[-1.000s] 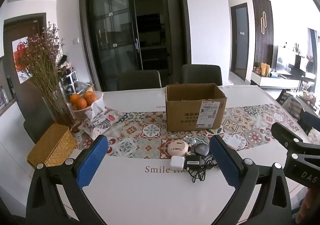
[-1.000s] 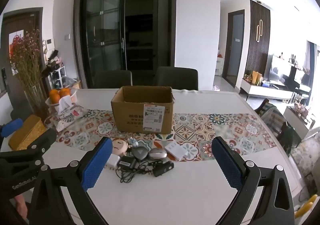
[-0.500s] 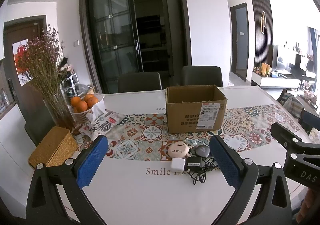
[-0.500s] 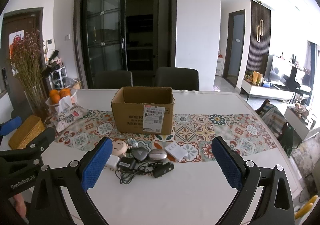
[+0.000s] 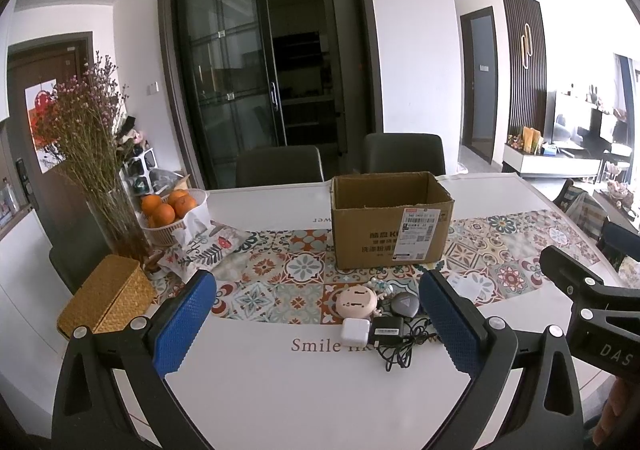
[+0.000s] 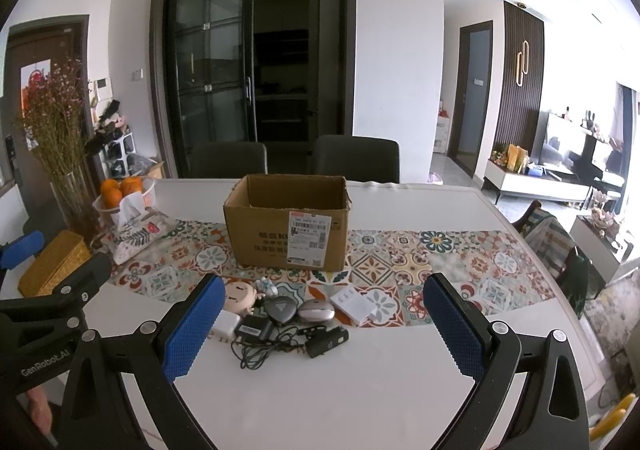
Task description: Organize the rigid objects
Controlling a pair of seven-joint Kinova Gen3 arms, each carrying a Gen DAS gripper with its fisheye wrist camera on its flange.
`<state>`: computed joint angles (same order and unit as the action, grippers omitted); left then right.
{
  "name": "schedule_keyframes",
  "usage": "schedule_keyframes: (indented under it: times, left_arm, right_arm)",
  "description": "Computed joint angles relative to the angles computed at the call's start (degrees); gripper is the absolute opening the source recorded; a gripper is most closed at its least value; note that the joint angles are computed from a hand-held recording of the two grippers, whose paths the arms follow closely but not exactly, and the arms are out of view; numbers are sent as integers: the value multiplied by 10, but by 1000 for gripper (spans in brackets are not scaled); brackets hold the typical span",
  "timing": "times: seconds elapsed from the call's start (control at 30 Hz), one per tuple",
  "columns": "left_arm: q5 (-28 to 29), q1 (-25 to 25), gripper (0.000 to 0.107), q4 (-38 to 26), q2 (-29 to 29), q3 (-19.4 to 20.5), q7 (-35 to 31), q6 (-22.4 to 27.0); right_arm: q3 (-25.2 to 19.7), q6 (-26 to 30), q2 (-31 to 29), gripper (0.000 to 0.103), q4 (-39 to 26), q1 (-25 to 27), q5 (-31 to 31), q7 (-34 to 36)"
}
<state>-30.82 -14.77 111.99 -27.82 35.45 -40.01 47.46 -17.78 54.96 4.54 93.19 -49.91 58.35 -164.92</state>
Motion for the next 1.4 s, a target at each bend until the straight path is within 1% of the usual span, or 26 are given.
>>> schedule_keyframes:
  times: [0.9, 1.17, 1.33, 1.4]
  left_arm:
    - [10, -14, 103, 2, -7, 5, -10, -6]
    - [14, -17, 103, 3, -8, 6, -12, -8]
    - [15, -20, 103, 0, 0, 7, -13, -6]
    - [13, -19, 103, -3, 10, 9, -13, -3]
  right_arm:
    - [0, 2, 1, 100, -1, -3, 2, 1]
    - [2, 0, 4, 100, -9, -1, -6, 11]
    - [7, -11, 7, 100, -12, 3, -15, 22]
    - [11, -24, 8, 100, -14, 11, -32, 35]
